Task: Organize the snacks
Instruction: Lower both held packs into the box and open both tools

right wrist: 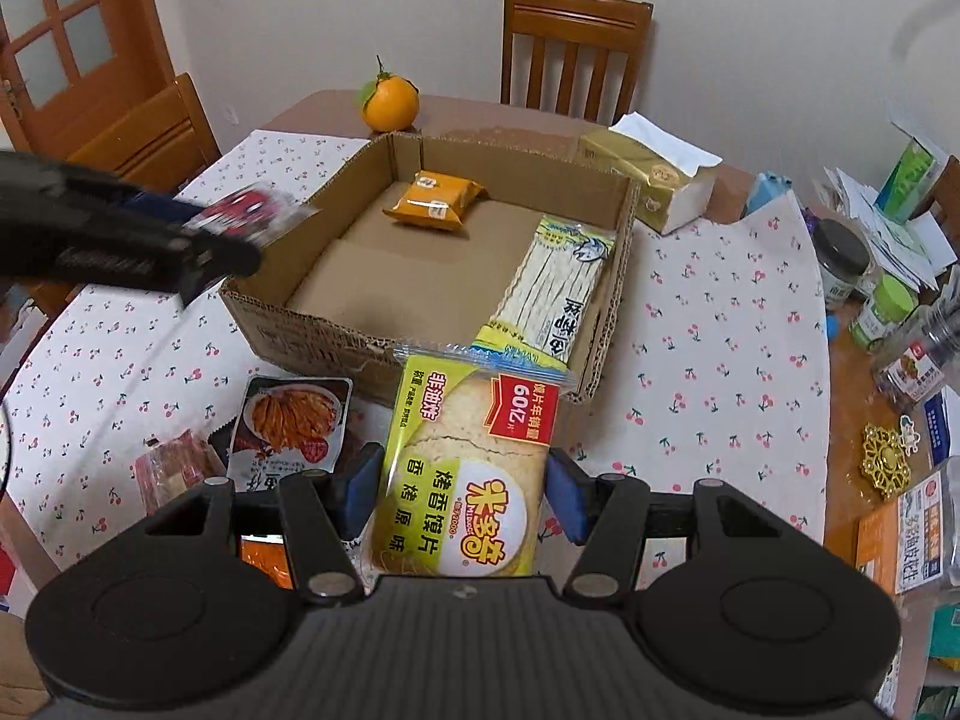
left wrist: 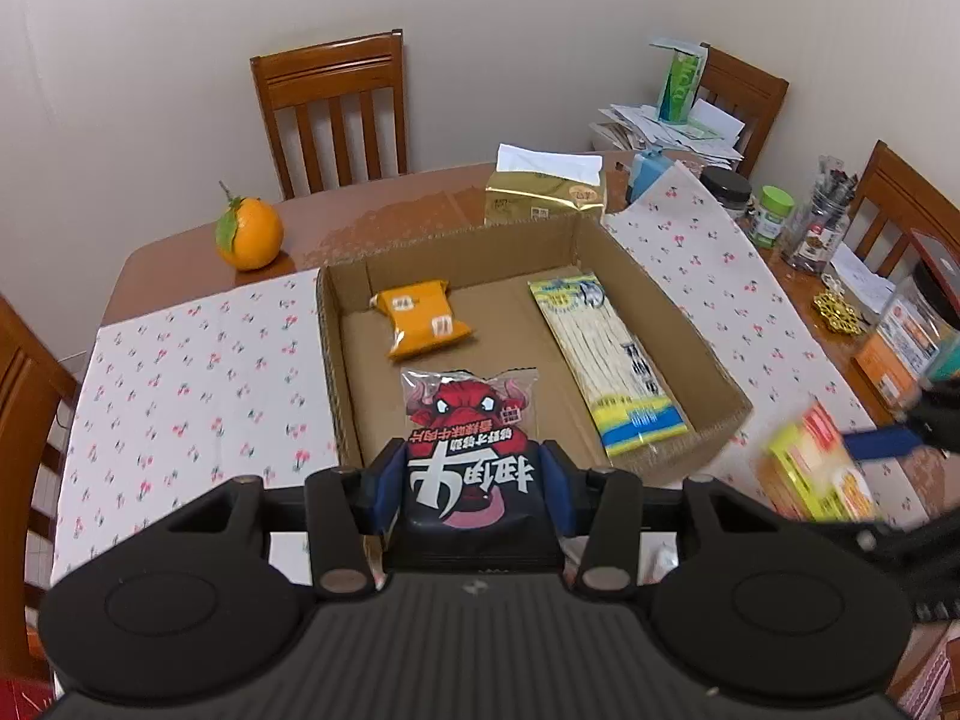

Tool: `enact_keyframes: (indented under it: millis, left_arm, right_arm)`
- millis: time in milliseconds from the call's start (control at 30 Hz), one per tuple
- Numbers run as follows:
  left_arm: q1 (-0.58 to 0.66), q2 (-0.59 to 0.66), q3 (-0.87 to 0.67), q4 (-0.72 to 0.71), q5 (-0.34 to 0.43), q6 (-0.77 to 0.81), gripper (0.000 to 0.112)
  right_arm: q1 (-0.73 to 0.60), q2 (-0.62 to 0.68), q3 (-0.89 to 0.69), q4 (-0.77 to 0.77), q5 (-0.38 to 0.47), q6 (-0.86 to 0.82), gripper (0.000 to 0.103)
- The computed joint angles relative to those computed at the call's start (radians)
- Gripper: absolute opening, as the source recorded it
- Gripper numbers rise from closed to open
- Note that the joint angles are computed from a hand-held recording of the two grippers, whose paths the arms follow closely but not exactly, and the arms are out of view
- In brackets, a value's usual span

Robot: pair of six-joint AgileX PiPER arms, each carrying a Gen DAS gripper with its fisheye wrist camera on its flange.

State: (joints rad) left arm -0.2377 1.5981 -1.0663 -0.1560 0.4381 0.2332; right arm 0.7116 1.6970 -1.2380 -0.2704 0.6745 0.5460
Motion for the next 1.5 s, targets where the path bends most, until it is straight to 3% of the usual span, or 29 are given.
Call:
enact_keyframes:
  millis: [533,633,700,967,1067,1200,1300,1433,1500]
  left_arm:
    - [0.012,0.298,-0.223,-0.006,-0.031,-0.048,0.046]
    - [0.006,0.307,-0.221,0.034,-0.036,-0.085,0.055]
    - [0.007,0.289,-0.191,0.03,-0.066,-0.083,0.08]
    - [0.031,0.133,-0.016,0.059,-0.178,-0.121,0.094]
    - [0.05,0.063,0.065,0.067,-0.199,-0.149,0.094]
    - [0.062,-0.022,0.171,0.197,-0.219,-0.281,0.095]
    - [0.074,-0.075,0.243,0.19,-0.227,-0.245,0.095]
    - [0.071,-0.139,0.314,0.307,-0.208,-0.348,0.096]
    - [0.079,-0.166,0.346,0.271,-0.206,-0.316,0.097]
  right_arm:
    - [-0.031,0.092,-0.137,0.058,-0.002,-0.092,0.063]
    - [-0.033,0.11,-0.16,0.056,0.005,-0.092,0.063]
    - [-0.035,0.118,-0.169,0.062,0.005,-0.095,0.063]
    - [-0.053,0.161,-0.227,0.074,0.013,-0.114,0.063]
    - [-0.064,0.193,-0.276,0.076,0.02,-0.128,0.063]
    - [-0.078,0.266,-0.386,0.082,0.047,-0.154,0.063]
    - [-0.088,0.349,-0.503,0.101,0.078,-0.18,0.063]
    - [-0.107,0.474,-0.676,0.147,0.138,-0.219,0.063]
    - [-0.109,0.536,-0.764,0.155,0.176,-0.228,0.063]
